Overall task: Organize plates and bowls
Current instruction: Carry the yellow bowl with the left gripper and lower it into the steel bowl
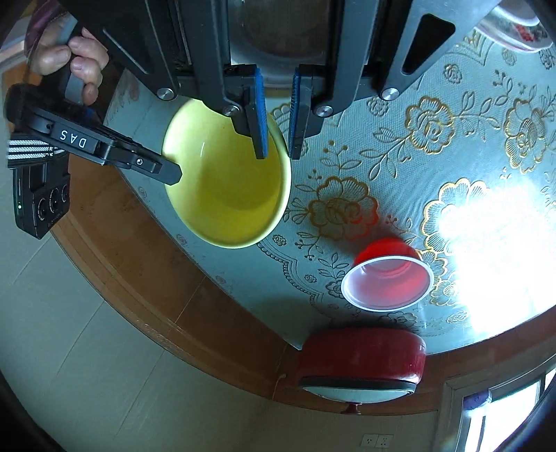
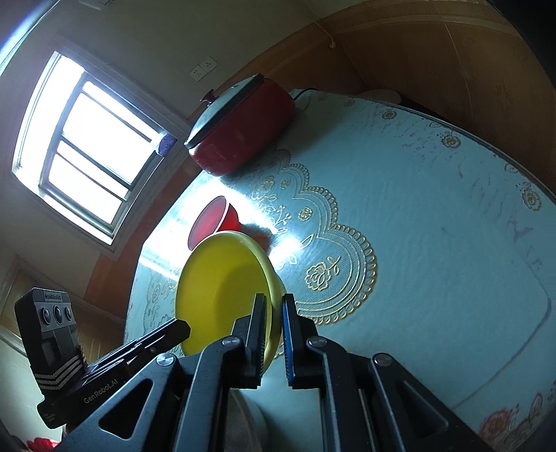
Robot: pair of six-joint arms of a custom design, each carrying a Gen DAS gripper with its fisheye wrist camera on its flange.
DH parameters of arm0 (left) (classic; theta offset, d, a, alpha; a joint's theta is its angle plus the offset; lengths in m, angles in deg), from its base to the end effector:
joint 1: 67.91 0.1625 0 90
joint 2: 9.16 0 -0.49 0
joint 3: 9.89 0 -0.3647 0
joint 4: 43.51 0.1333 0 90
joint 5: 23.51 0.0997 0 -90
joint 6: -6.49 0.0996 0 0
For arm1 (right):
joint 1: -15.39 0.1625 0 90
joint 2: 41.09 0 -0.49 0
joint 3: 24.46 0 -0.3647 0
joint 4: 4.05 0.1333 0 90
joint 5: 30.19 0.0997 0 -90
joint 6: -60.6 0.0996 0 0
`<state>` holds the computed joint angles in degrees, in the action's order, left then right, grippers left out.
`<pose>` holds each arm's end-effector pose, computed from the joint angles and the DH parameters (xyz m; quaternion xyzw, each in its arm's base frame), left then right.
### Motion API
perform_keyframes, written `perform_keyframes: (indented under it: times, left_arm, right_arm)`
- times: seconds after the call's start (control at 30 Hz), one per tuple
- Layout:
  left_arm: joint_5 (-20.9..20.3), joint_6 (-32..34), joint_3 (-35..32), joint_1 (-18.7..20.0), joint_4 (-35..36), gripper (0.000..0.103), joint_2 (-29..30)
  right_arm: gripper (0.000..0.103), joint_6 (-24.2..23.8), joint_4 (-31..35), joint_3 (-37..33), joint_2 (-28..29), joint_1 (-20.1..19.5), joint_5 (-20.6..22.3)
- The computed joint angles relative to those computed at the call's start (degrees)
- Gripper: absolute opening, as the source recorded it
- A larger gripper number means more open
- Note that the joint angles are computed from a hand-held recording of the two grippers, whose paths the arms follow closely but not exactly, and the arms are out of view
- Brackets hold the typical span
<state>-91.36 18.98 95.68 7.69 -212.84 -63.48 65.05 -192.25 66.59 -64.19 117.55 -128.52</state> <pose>0.0050 -0.6677 0.2416 0.1760 0.9368 -0.2412 0.1824 0.2686 -0.6821 -0.0182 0.0458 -0.9619 0.2676 0.0318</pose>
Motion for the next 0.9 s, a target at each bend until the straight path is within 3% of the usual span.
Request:
perform_keyframes:
  times: [0.37, 0.9]
  left_arm:
    - [-1.7, 0.6, 7.7, 0.3, -2.4, 0.011, -7.1]
    - [-3.2, 0.4, 13.3, 2.6, 2.8, 0.011, -13.6]
  right_arm:
    - [0.007, -1.3, -4.3, 5.4, -1.0, 3.4, 0.1]
    - [0.008, 1.6, -4.4, 10.9, -0.1, 5.5, -1.1]
